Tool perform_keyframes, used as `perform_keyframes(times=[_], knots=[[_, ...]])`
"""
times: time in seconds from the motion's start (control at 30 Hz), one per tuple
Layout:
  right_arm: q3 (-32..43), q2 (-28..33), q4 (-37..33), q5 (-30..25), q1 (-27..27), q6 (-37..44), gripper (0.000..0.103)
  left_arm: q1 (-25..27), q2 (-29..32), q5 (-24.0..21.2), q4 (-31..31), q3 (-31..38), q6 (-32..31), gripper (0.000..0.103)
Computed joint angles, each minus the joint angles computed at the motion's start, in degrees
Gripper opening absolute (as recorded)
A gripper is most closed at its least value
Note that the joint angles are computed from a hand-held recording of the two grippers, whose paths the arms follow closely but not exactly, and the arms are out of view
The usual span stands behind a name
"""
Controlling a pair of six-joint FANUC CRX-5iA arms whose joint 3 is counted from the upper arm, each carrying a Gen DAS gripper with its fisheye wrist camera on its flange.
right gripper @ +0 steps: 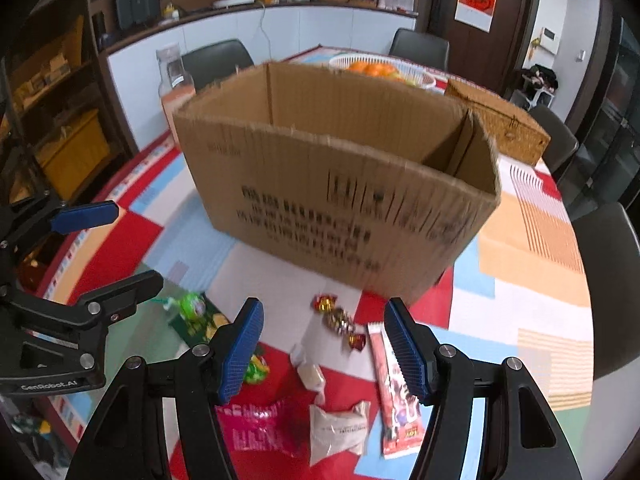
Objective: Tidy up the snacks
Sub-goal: 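Grasp the green lollipop with the left tool while the right grasps the white candy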
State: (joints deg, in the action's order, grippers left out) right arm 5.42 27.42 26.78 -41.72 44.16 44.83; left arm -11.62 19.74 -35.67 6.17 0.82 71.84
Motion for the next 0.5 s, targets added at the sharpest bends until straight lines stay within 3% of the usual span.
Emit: perform_keyframes(times=[0.5], knots=[[4.0,3.4,-10.4,-6.7,-0.6,8.4,0.063,-0.4,4.4,-4.8,-0.9,2.4,0.6,0.072]])
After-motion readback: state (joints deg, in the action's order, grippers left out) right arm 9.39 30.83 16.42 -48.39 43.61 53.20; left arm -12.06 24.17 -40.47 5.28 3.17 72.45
